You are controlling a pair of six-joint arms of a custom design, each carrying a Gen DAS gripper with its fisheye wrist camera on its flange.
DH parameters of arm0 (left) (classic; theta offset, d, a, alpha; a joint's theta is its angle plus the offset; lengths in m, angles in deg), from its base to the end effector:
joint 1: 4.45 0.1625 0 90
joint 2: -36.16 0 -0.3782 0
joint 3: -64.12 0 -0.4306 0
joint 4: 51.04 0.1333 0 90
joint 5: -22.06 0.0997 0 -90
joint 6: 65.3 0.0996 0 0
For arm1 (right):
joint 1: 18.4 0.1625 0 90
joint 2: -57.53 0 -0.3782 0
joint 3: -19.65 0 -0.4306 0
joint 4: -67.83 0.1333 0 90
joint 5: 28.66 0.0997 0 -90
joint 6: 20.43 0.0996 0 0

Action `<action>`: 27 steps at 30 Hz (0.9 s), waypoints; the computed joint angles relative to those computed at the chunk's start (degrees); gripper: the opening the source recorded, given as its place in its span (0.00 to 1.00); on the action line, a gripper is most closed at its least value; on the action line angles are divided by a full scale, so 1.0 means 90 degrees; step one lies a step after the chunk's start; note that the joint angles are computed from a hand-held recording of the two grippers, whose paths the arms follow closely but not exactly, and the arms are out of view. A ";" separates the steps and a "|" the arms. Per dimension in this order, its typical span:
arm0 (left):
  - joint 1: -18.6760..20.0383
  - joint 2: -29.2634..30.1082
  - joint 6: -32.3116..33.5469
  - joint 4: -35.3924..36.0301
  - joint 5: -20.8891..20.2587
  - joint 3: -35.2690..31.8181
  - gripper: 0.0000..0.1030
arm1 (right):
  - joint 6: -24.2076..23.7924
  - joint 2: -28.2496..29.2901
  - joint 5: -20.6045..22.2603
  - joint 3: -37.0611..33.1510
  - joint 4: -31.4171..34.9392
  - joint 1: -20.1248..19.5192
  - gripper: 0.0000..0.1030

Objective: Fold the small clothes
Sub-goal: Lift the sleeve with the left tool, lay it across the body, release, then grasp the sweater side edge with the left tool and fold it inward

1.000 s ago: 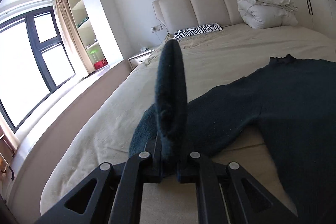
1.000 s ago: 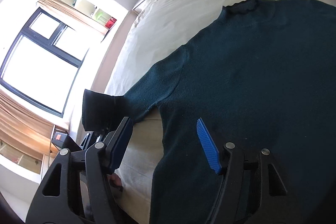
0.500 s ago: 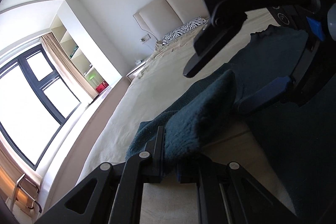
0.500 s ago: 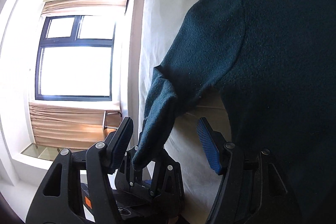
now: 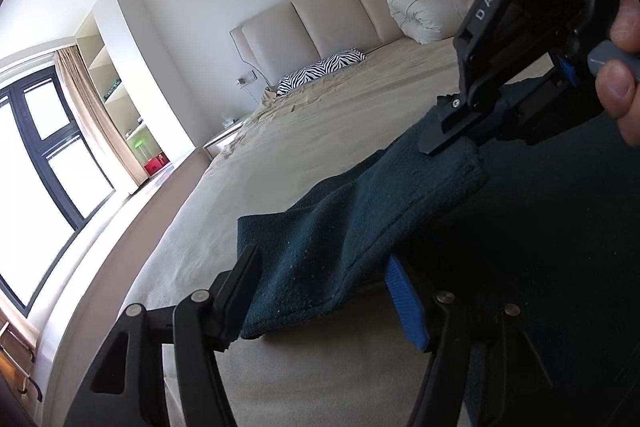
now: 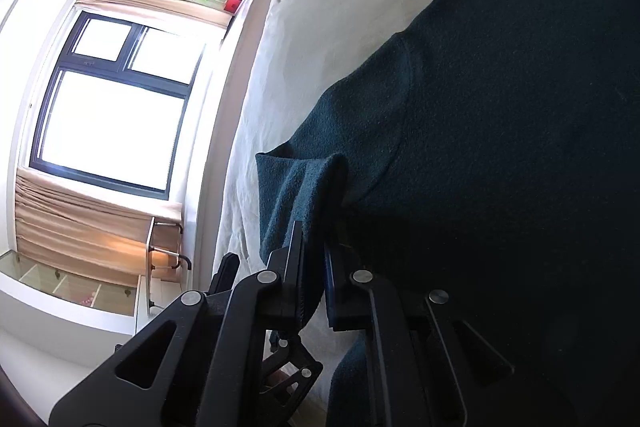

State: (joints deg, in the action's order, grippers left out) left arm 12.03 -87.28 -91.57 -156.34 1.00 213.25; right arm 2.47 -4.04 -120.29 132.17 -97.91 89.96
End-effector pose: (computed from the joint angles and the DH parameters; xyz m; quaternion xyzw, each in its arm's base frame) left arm -0.1959 -0.2939 0.2382 0.3760 0.7317 -0.3830 0.4202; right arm 0.3076 -0.5128 0.1121 0.0417 0.9757 -0.2058 0.0626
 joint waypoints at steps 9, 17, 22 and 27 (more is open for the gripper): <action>0.0929 -0.0090 -0.0122 -0.1429 -0.1576 -0.0609 0.42 | -0.0241 -0.2285 -0.2086 0.0889 0.0724 -0.0639 0.07; 0.2077 0.0912 0.0335 -0.3203 -0.3075 -0.1227 0.29 | -0.0323 -0.3186 -0.2532 0.1198 0.1033 -0.1462 0.07; 0.2645 0.1810 0.0611 -0.4019 -0.3797 -0.1632 0.29 | -0.0680 -0.3420 -0.2364 0.1295 0.1067 -0.1955 0.07; 0.3364 0.2797 0.0794 -0.4726 -0.4886 -0.2137 0.25 | -0.0897 -0.3839 -0.2090 0.1858 0.0826 -0.2237 0.07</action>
State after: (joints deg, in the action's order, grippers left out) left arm 42.30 -62.11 -84.42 -198.87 -42.97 194.01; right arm -5.61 -38.60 -139.10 148.89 -90.47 69.83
